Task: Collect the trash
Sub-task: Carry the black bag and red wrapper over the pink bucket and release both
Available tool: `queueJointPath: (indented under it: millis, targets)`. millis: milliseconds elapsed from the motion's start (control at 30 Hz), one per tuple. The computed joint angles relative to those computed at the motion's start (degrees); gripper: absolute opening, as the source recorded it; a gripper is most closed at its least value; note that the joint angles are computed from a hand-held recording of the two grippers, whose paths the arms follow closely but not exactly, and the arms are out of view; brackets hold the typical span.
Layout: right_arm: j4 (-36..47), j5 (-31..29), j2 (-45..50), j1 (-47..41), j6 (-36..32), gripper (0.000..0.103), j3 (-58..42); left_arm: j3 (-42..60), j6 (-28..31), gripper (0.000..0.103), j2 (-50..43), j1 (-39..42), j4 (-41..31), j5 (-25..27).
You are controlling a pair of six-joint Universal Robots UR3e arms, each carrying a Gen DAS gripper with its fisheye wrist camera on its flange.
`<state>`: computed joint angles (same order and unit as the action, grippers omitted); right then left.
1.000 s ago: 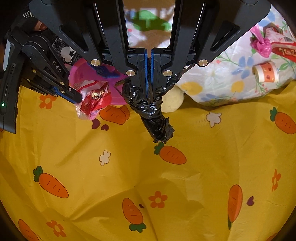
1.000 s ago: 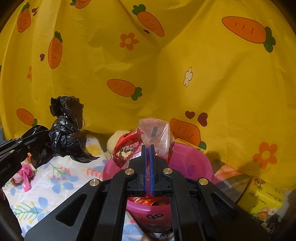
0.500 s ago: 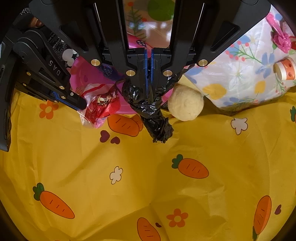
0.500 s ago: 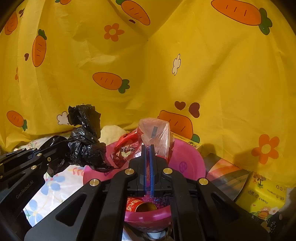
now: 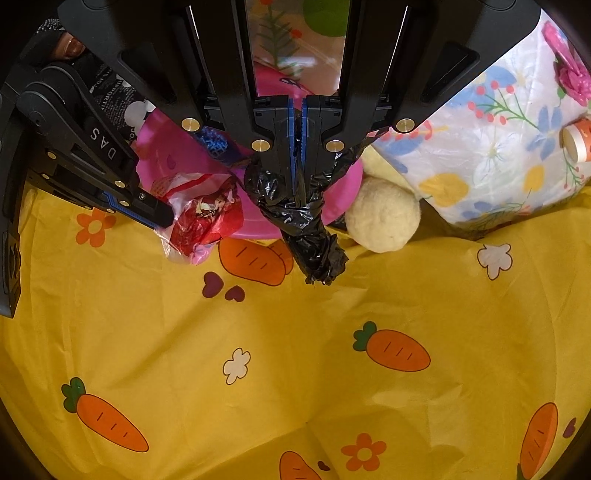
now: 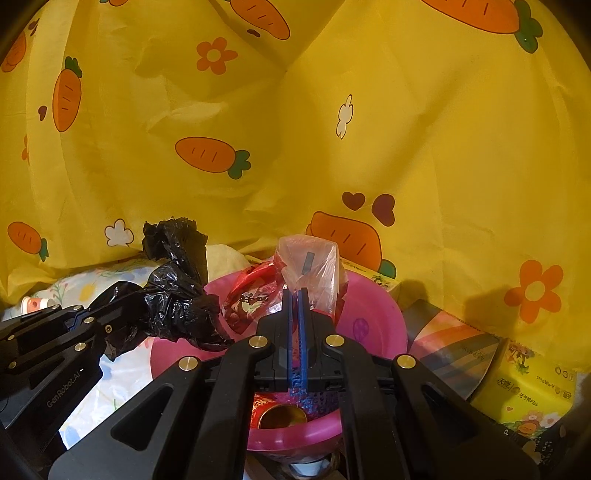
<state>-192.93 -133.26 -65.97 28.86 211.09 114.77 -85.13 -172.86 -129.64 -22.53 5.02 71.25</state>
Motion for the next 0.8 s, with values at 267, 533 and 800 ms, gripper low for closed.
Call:
queueJointPath:
  millis: [267,533,800]
  targets:
    - [-0.6,1.1,0.0,-1.0,-0.1,0.004,0.5,2.5,0.5,0.002,-2.0,-0.6,-1.7,-0.8]
    - [-2.0,2.8,0.1,-2.2,-0.1,0.004,1.2,4.3,0.3,0.003,-3.2,0.0,-4.8,-3.7]
    - [-4.0,4.7,0.2,-3.6,0.0,0.006,2.2,3.2,-0.7,0.043,-3.1,1.3,-4.0,-6.3]
